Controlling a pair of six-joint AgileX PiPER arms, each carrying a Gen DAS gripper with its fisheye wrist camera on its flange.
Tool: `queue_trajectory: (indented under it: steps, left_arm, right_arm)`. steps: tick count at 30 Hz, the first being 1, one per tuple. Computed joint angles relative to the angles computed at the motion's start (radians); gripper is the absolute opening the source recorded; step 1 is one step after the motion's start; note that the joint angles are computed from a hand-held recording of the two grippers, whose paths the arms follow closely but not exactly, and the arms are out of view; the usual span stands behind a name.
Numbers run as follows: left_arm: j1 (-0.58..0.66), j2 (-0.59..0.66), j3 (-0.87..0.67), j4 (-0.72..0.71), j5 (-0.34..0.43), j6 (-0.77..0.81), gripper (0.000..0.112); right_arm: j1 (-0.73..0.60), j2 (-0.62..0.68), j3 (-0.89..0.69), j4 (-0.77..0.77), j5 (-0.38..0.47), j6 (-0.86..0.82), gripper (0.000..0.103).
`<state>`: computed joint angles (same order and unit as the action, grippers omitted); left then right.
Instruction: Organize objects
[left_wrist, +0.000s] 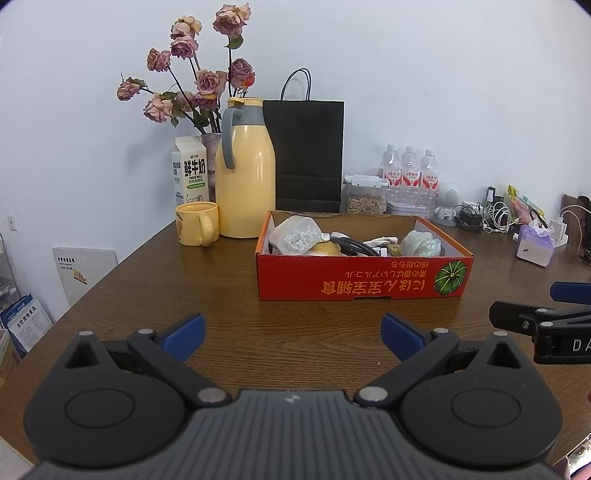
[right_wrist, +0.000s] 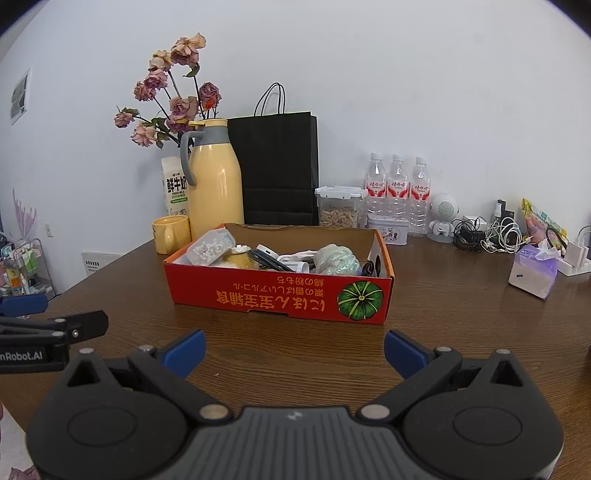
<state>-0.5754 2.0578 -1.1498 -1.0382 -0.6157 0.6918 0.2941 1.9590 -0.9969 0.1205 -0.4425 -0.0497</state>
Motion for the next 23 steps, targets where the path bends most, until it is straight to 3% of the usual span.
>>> queue_trajectory:
  steps: [23]
  left_arm:
    - [-0.002,0.006,-0.008,-0.022,0.006,0.013,0.103]
  right_arm:
    - [0.002,0.003,0.0,0.005,-0.002,-0.002,0.103]
